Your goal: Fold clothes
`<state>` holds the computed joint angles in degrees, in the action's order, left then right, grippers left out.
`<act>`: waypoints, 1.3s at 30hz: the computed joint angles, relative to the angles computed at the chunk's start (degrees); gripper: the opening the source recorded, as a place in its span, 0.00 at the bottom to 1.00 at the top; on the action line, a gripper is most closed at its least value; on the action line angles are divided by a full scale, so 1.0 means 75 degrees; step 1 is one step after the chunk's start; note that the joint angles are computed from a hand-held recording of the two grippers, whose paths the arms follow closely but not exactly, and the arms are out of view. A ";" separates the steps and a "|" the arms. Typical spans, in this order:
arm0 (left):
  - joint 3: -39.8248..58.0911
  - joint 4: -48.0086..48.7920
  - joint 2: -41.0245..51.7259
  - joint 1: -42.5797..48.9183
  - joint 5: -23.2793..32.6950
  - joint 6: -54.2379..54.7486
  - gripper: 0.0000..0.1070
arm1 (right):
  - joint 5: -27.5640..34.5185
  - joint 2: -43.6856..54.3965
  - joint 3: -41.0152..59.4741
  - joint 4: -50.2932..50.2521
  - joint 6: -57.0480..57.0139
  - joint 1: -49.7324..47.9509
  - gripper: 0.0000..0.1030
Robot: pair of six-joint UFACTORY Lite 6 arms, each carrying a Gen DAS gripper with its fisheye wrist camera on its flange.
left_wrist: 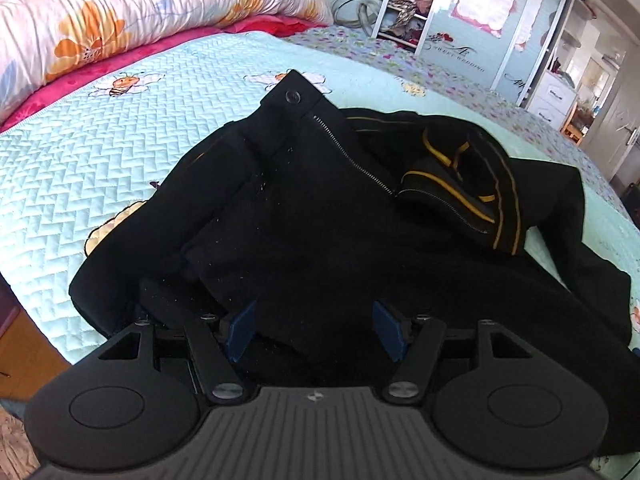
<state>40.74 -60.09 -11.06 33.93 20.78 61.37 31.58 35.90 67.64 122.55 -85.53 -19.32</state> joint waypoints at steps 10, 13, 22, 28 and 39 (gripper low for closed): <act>0.0556 0.0727 0.0769 -0.1199 -0.0594 -0.1037 0.62 | 0.0548 0.1172 0.1161 0.0082 0.0427 0.0276 0.62; 0.0473 0.1317 0.0598 -0.1465 -0.0724 -0.1677 0.62 | 0.0698 0.1842 0.2004 -0.0403 0.1275 0.0266 0.20; 0.0664 0.4467 0.0196 -0.1978 -0.0928 -0.4954 0.62 | 0.0860 0.0576 0.1776 0.0535 -0.0377 -0.1413 0.17; 0.0528 0.3991 0.0304 -0.2794 -0.1171 -0.4705 0.62 | 0.0370 0.1235 0.3087 -0.2211 0.1397 -0.2975 0.19; 0.0699 0.2670 0.0340 -0.2904 -0.1180 -0.3406 0.62 | 0.2639 -0.2186 -0.2927 -0.0054 -0.1300 -0.0726 0.47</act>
<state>45.98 -40.07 -8.50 12.15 11.93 35.82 51.37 19.51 45.69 122.14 -95.28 -24.76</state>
